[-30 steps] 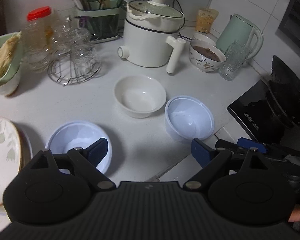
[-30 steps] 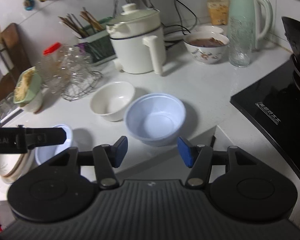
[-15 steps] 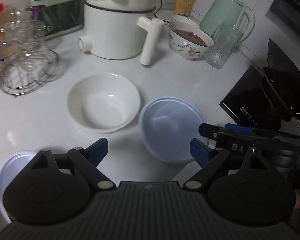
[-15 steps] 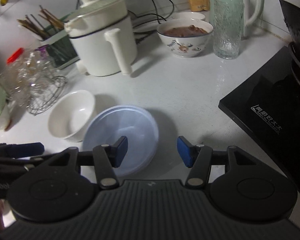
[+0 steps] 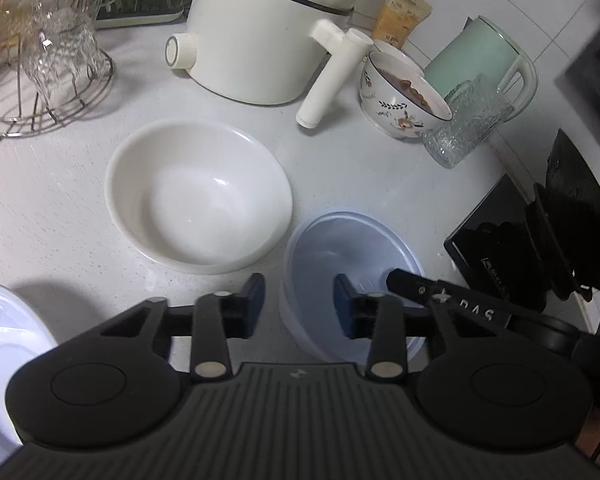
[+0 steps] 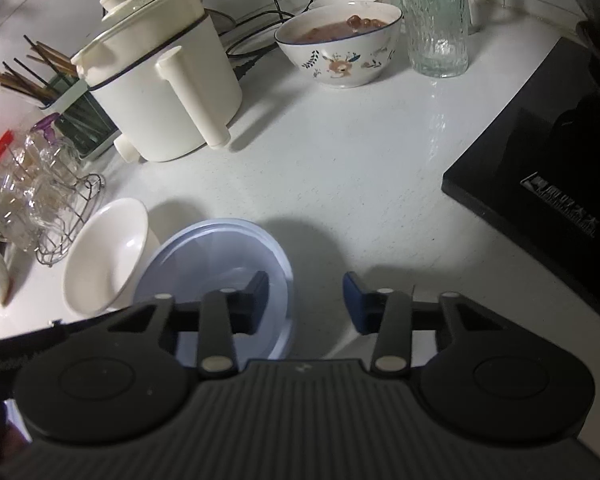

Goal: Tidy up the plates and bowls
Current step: 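Move both grippers to the second light blue bowl near the cooker, then close both grippers on the rim of the second blue bowl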

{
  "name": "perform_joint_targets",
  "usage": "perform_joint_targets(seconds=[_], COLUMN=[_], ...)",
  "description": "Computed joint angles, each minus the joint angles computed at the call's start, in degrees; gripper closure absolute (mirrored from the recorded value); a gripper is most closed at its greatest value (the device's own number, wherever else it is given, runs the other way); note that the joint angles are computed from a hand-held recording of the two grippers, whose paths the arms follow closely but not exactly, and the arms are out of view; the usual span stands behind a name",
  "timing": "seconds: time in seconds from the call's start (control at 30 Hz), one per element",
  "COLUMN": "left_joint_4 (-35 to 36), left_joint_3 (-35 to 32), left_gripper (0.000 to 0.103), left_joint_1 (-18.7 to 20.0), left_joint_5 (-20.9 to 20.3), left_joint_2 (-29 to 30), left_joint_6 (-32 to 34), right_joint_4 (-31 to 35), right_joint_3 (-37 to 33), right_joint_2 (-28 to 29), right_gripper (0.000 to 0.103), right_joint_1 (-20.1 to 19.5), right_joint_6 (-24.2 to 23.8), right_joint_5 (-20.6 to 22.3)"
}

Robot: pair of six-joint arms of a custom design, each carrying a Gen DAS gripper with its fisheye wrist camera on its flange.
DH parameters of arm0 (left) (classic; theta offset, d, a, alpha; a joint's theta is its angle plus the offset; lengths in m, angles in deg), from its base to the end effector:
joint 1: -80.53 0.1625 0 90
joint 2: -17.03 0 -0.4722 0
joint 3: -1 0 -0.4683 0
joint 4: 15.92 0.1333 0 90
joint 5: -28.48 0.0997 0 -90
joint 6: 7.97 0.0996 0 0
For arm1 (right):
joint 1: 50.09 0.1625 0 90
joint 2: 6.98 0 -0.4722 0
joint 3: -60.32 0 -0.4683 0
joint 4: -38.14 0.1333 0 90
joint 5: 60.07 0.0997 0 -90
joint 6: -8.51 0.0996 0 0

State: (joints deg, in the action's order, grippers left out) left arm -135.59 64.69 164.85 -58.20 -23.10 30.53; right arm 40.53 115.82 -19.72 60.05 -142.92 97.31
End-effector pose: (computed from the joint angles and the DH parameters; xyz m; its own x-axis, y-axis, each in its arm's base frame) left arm 0.0493 -0.9094 0.1914 -0.7167 0.6885 -0.1113 0.6958 0.7167 -0.0475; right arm 0.3008 -0.7000 -0.1488 -0.6307 0.7388 0.2375 0.0655 0.3556 -0.9323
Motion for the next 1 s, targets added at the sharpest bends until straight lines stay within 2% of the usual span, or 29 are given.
perform_joint_targets(seconds=[0.13, 0.23, 0.43, 0.53, 0.7, 0.9, 1.0], left_joint_4=[0.8, 1.3, 2.9, 3.3, 3.3, 9.1, 10.4], left_joint_3=[0.1, 0.6, 1.0, 1.4, 2.0, -2.4, -3.4], left_gripper=[0.080, 0.084, 0.084, 0.084, 0.084, 0.084, 0.084], left_joint_1=[0.3, 0.4, 0.5, 0.3, -0.1, -0.1, -0.2], left_joint_5=[-1.3, -1.7, -2.9, -2.8, -2.8, -4.3, -5.5], left_joint_2=[0.0, -0.4, -1.5, -2.4, -4.0, -3.7, -4.4], left_joint_6=[-0.2, 0.3, -0.5, -0.4, -0.6, -6.7, -8.4], right_joint_4=[-4.0, -7.6, -7.9, -8.9, -5.3, -2.1, -2.8], right_joint_3=[2.8, 5.8, 6.9, 7.5, 4.4, 2.8, 3.0], right_joint_2=[-1.1, -2.6, -3.1, -3.6, -2.4, -1.9, -2.3], right_gripper=[0.086, 0.090, 0.092, 0.092, 0.092, 0.092, 0.091], right_joint_1=[-0.4, -0.7, -0.4, 0.3, 1.8, 3.1, 4.1], right_joint_6=[0.8, 2.7, 4.2, 3.1, 3.3, 4.6, 2.3], right_joint_5=[-1.4, -3.3, -3.4, -3.1, -1.1, -1.3, -1.4])
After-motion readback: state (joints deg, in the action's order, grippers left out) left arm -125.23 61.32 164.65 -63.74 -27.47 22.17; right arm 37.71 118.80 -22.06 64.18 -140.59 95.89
